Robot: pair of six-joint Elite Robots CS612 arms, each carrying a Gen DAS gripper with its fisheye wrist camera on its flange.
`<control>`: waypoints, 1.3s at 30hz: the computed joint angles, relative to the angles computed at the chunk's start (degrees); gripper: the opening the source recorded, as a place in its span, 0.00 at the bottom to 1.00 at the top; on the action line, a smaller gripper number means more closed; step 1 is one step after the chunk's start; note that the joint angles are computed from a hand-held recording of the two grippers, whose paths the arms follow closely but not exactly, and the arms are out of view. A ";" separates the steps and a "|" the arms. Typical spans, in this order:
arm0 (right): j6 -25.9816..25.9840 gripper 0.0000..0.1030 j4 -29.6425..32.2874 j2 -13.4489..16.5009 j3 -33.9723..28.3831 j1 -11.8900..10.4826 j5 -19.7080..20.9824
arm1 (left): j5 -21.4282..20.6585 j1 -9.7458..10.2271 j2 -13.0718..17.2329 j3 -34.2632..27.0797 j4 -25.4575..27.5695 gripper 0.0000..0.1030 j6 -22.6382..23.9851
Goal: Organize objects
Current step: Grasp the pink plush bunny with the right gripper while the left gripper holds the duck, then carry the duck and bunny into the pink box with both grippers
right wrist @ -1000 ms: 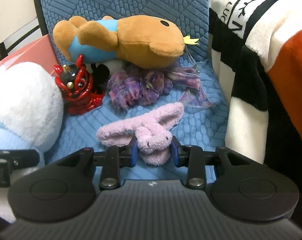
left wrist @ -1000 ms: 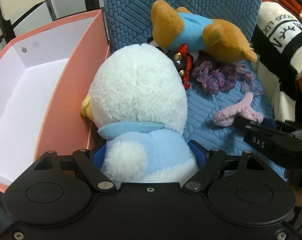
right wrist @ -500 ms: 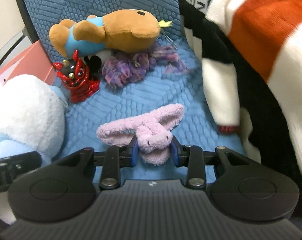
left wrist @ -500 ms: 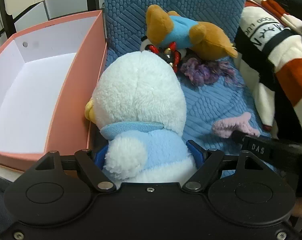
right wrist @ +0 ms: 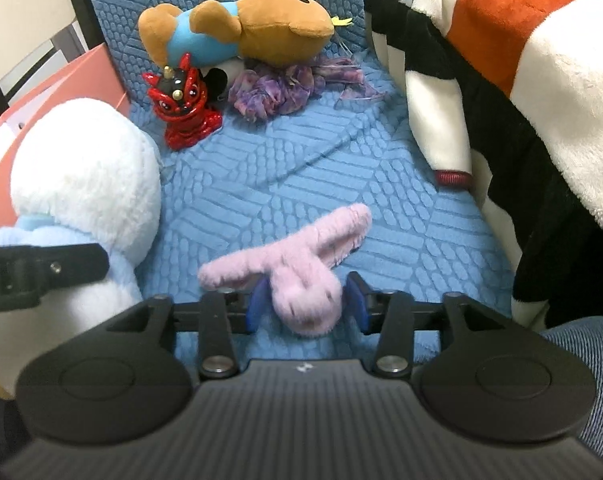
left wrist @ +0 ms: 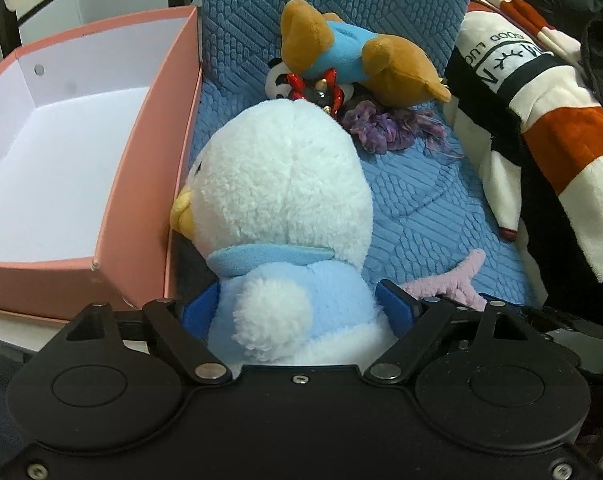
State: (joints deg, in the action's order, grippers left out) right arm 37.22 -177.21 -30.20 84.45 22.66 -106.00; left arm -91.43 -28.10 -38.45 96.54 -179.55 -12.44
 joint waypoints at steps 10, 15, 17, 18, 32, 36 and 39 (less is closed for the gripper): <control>-1.51 0.48 0.58 1.04 -1.38 0.13 -1.06 | -1.68 0.01 1.15 -1.06 0.53 0.84 -0.59; -3.92 0.34 1.85 0.92 -1.77 0.35 -1.18 | -1.34 0.01 1.21 -0.80 -0.63 0.78 -1.22; -3.70 0.34 1.79 0.70 -1.59 0.33 -1.11 | -0.73 -0.10 0.88 -0.59 -0.47 0.74 -1.61; -3.83 0.34 1.83 0.52 -1.46 0.36 -1.47 | -0.68 -0.10 0.68 -0.52 -0.46 0.74 -1.95; 0.67 0.34 2.32 -4.21 2.58 0.39 0.76 | -7.33 2.28 -2.64 0.89 -0.21 0.68 -4.08; 2.35 0.34 2.37 -5.86 3.62 0.40 1.64 | -10.21 3.18 -3.81 1.01 1.04 0.66 -3.98; 2.95 0.34 2.68 -7.06 4.04 0.61 2.04 | -12.09 3.63 -4.68 1.05 2.03 0.66 -3.52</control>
State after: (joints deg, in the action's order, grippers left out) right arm 40.17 -174.54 -37.27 88.49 23.28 -103.96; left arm -103.52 -24.47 -43.13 97.59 -177.52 -15.96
